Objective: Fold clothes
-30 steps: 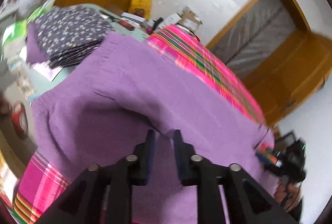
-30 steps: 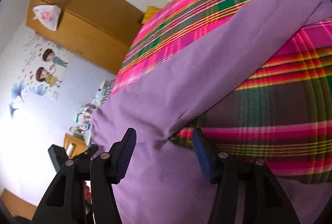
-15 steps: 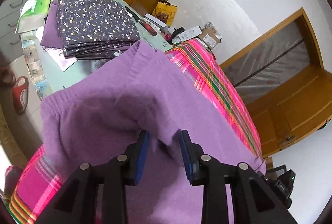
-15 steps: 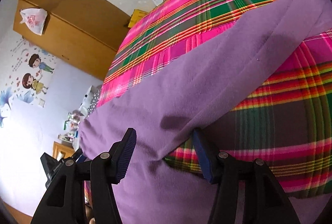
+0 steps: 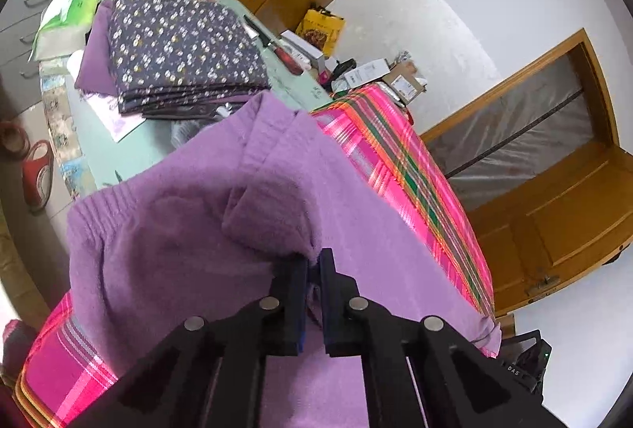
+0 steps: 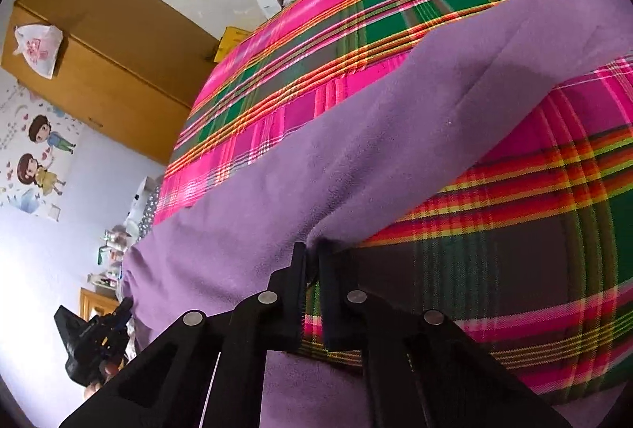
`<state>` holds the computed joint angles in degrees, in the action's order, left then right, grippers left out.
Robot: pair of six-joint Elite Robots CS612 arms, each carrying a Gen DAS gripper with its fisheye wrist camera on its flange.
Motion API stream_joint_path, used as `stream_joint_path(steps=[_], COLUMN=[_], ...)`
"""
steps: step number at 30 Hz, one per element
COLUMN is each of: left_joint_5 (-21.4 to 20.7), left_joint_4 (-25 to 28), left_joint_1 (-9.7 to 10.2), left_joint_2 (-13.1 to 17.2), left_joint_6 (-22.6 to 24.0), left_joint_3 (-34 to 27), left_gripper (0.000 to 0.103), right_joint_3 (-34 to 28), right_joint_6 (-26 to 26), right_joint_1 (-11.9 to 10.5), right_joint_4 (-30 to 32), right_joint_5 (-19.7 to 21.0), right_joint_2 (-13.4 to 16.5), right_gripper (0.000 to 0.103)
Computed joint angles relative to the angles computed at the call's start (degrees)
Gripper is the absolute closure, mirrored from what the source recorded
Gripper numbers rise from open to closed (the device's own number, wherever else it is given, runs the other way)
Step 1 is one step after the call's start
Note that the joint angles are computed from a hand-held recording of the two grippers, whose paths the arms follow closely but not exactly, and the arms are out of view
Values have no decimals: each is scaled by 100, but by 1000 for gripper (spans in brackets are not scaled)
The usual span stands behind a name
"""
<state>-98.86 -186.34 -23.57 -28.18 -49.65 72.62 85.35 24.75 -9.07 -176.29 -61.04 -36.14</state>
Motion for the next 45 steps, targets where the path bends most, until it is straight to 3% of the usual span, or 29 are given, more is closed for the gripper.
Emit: stream_joint_path(steps=[15,20,29,36,39,43,45], left_joint_5=[153,161,489,341,278,143,56], left_joint_4=[-747,-988,-981,-415,-386,-409,-330], left_joint_1=[-19,-20,-79,-11,5,41,67], left_joint_2=[-285,-424,-723,-578,-538,-470,-436], left_joint_6=[464,593,828,502,450,260,119], left_joint_3=[226,417,1082,1094,1073,1012,964], left_gripper=[99,99,99,99,99,99,98], right_joint_3=[725,998,1648,1785,1768,1757,1783], right_joint_6=[63,-62,-687,-1103,-959,-495,-215], right_joint_1=[-112,-137,-116,-67,-108,-182,-214], right_joint_4=[-1611,-1852,-1576,-742,-604,-823,-1004], right_joint_5=[450,568,822,829,959,1101,1133], right_joint_2=[-346,-506,-835,-776,-731,-664,-650], right_gripper=[100,100,100,99,95,75,73])
